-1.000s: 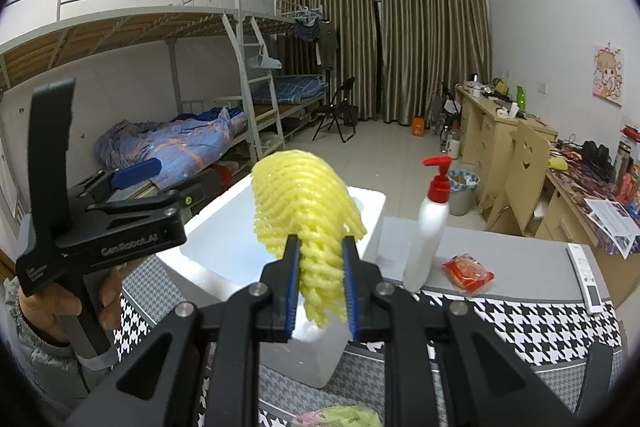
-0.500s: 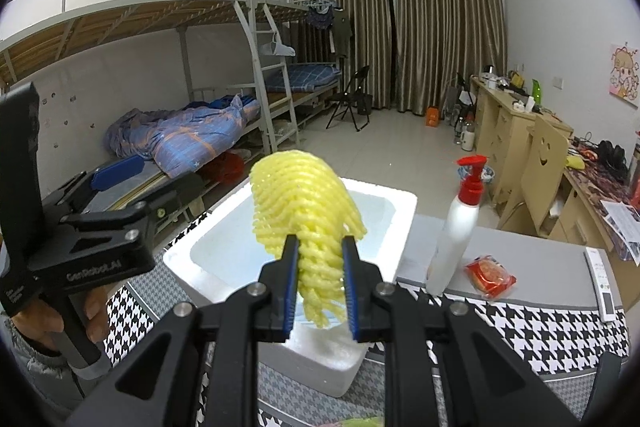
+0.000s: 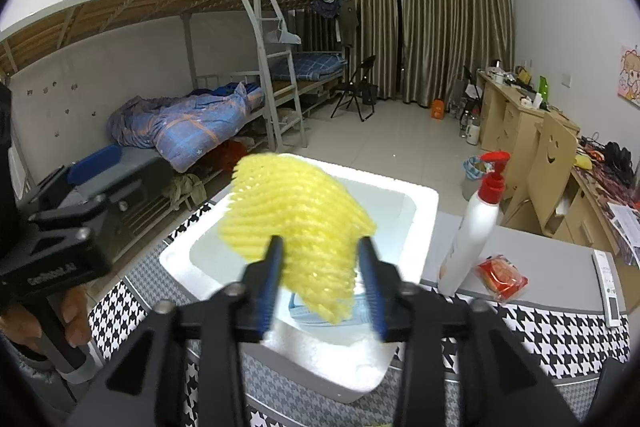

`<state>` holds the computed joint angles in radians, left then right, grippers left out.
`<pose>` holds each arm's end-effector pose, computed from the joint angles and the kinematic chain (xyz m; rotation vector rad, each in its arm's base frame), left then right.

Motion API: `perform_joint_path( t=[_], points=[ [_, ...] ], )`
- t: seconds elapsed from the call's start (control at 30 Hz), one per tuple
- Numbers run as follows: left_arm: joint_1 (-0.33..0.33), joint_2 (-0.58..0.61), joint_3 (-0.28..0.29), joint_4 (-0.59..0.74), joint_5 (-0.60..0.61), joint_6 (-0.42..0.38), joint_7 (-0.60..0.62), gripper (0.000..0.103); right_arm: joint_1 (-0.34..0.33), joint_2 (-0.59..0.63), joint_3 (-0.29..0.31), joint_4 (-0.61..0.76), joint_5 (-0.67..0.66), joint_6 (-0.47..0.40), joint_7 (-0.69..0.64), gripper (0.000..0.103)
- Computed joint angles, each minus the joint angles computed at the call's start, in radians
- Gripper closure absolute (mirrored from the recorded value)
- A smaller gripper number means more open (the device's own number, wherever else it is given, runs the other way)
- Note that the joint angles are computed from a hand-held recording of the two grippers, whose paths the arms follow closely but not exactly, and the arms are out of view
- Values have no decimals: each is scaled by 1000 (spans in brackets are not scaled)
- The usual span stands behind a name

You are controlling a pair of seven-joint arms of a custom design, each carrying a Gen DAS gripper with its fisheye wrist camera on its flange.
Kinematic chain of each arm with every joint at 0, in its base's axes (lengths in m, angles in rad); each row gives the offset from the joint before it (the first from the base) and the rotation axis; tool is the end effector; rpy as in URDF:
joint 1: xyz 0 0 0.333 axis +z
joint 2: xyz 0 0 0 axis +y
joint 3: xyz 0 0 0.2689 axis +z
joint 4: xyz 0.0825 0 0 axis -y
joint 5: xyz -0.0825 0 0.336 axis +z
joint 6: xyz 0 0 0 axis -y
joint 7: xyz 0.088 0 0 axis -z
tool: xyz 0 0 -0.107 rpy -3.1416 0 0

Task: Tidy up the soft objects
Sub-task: 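Lower the yellow mesh into the foam box and open the right tool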

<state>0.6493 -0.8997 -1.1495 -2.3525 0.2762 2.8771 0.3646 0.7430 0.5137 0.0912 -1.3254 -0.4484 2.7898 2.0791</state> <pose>0.3541 -0.3204 0.5097 -1.5743 1.2653 -0.9564 0.4588 0.5108 0.5241 -1.9621 0.9927 -0.4921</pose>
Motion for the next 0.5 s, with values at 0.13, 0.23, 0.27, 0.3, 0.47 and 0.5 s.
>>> perform_joint_path(
  t=[0.13, 0.23, 0.27, 0.3, 0.47, 0.5],
  points=[
    [-7, -2, 5, -9, 2, 0, -1, 4, -1, 11, 5, 16, 5, -23, -17, 49],
    [-14, 0, 10, -17, 2, 3, -3, 4, -2, 14, 10, 23, 18, -31, -27, 48],
    [-18, 1, 13, -20, 2, 4, -2, 4, -3, 11, 10, 18, 20, -31, -29, 48],
    [-18, 2, 13, -21, 3, 5, -3, 4, -1, 4, 7, 10, 18, -30, -26, 48],
    [-28, 4, 22, -27, 8, 9, -4, 4, -1, -25, -2, -26, 6, -7, -2, 46],
    [-23, 10, 21, -21, 10, 10, -1, 4, 0, -34, -5, -39, -1, 0, 8, 45]
  ],
)
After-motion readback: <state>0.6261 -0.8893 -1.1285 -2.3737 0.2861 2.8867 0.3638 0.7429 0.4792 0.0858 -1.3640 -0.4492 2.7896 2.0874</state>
